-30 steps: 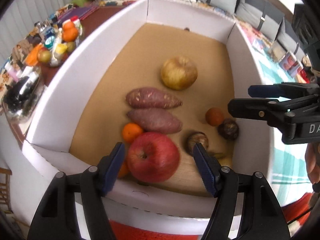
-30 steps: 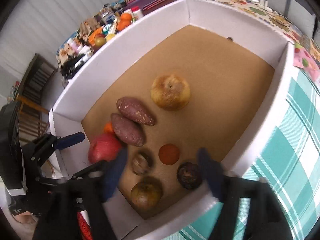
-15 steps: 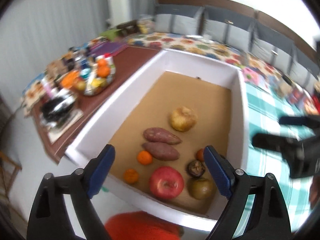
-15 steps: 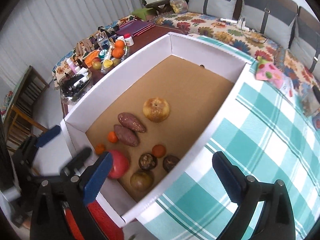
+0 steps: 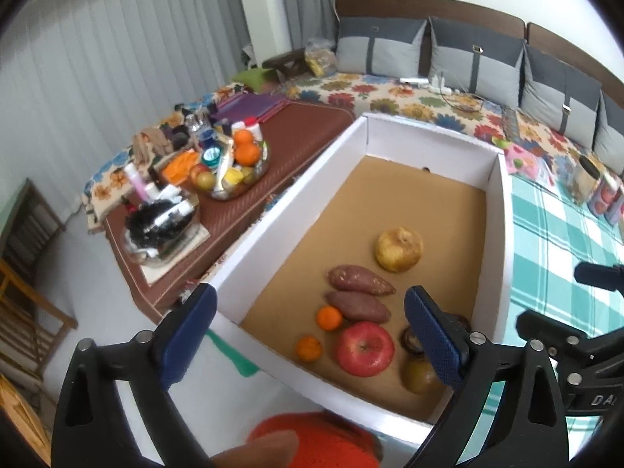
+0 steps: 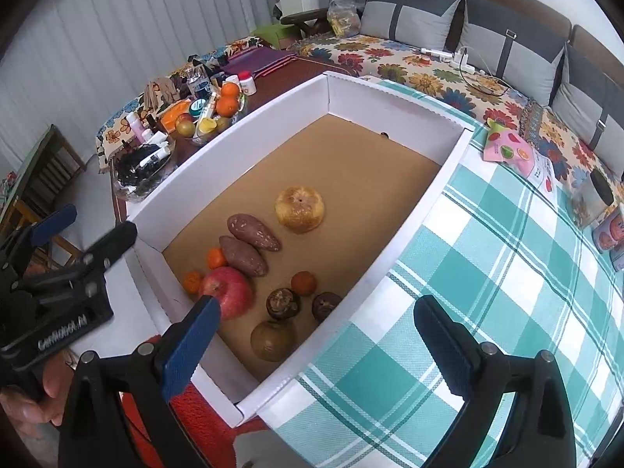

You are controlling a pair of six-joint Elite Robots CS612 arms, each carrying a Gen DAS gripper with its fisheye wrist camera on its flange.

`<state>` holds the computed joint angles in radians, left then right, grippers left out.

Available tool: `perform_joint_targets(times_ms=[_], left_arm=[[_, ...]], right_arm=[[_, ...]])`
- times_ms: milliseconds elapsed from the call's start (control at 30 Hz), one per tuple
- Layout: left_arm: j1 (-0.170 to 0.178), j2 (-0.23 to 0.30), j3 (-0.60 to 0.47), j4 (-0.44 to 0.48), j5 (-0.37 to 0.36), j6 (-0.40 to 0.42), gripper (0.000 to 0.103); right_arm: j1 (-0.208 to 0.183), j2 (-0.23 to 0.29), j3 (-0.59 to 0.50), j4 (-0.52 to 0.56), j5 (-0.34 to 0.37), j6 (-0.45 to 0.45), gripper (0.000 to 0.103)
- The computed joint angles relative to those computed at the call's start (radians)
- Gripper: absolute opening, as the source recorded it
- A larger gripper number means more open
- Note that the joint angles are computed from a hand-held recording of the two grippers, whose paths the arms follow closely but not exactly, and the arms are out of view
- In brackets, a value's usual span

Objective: Organize fruits

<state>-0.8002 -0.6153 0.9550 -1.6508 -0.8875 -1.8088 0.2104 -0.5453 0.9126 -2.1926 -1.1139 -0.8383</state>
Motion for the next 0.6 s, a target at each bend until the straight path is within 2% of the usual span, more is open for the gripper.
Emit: perform_joint_targets(times_ms=[100,267,433,600], left_arm=[[-0.003,-0.023,0.058,-0.115,0.011,0.042,0.098],[0.001,-0.049,0.118,-0.203,-0.009,0.014,0.098],[0.006,-0.038,0.094,-0.157,-0.029,0.008,0.098],[0.009,-0.032,0.088,-0.156,-0.045,0.016,0.098]], right_arm=[[0.007,-0.004,0.006,-0.005,-0.017,-0.005,0.099],[0.017,-0.006,0.014,-0.021,-0.046,-0.001,0.099],[0.021,-0.004,0.013,-0.026,-0.059,-0.002,0.099],[0.024,0.001,0.007,-0.031,-0.063,0.0,0.099]])
